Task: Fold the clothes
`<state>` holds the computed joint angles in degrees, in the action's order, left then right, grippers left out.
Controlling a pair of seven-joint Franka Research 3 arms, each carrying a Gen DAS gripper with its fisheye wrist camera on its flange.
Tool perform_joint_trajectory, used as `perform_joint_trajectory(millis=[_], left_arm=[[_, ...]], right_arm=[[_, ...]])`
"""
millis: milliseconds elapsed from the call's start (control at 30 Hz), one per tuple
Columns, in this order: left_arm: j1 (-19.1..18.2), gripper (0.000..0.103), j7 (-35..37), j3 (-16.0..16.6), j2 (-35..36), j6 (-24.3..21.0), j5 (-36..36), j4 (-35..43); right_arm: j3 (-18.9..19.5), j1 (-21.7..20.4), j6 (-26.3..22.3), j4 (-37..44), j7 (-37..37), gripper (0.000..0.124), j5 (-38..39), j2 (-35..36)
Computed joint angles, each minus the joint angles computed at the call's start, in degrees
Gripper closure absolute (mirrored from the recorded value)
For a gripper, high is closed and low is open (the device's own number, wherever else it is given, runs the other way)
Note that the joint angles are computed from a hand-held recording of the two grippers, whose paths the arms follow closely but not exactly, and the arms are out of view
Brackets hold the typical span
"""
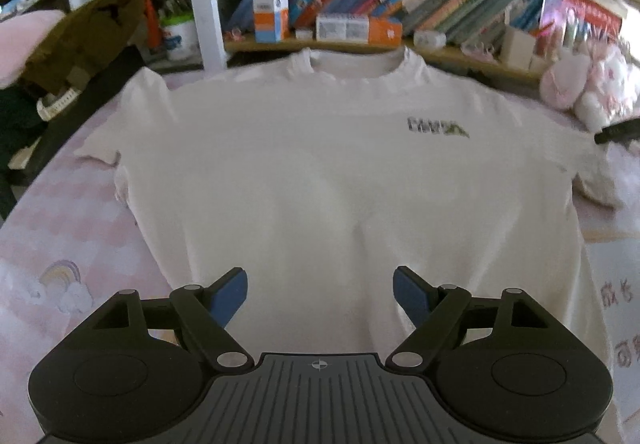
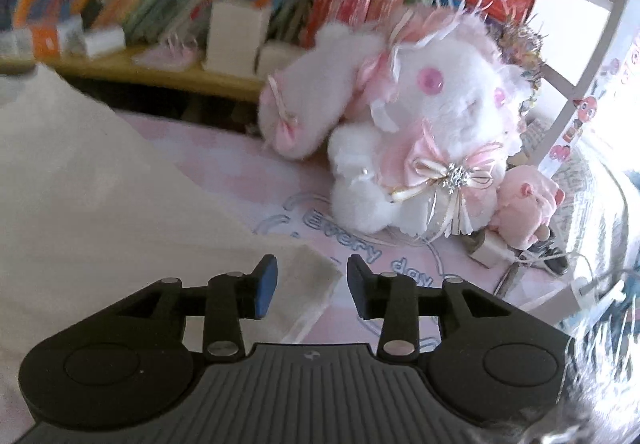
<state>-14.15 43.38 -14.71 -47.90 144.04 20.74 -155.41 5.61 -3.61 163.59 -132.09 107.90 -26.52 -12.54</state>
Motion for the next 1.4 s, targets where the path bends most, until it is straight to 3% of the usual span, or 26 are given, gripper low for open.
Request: perform_joint_trajectory(millis=[133,300,500,633,767,1000,1133,1300,1400], left_arm=[[1.7,0.021,-1.1,-0.2,0.0,1.0,1.0,0.6],[2.2,0.021,-2.4,-0.1,-1.8,-0.4,1.1,-0.1],[1.0,0.021,-4.9,0.6,-6.8,-5.6,-1.6,-2.2],[0.6,0.021,-6.3,0.4,-9.1,-8.3,-2.2,-3.1],[0.6,0.021,-7.1,-0.1,-9.4,-9.0,-1.6,-3.4],[3.3,0.018,-10.2,-2.5,-6.8,-3.8,3.4,-2.9],[2.6,0.018,-10.2,-1.8,-6.1,-1.3,4.0,-2.5],[1.3,0.018,-9.5,-0.6,-6.2,-3.4,2.5,-2.4],[0.7,0.018,-8.4,0.1,-7.1,-3.9,1.9,-3.0]], right_arm=[[-3.8,6.6,2.0,-5.3,-8.8,0.08,13.8,-6.0],[-6.9,15.4,-1.1,-11.6,-18.7,0.079,28.7,-14.9],[-5.5,20.3,-7.1,-17.2,-25.0,0.077,37.6,-24.4],[-3.3,21.4,-10.1,-19.3,-27.9,0.074,40.8,-28.5],[-1.5,22.2,-10.1,-21.0,-30.6,0.07,42.1,-29.4],[-0.9,24.3,-9.5,-21.5,-34.1,0.068,43.4,-28.5],[-1.7,26.2,-10.0,-22.3,-37.7,0.065,44.4,-30.2],[-1.8,28.1,-11.4,-23.2,-41.4,0.064,46.0,-32.0],[-0.4,27.2,-12.0,-23.8,-40.6,0.062,46.0,-33.2]])
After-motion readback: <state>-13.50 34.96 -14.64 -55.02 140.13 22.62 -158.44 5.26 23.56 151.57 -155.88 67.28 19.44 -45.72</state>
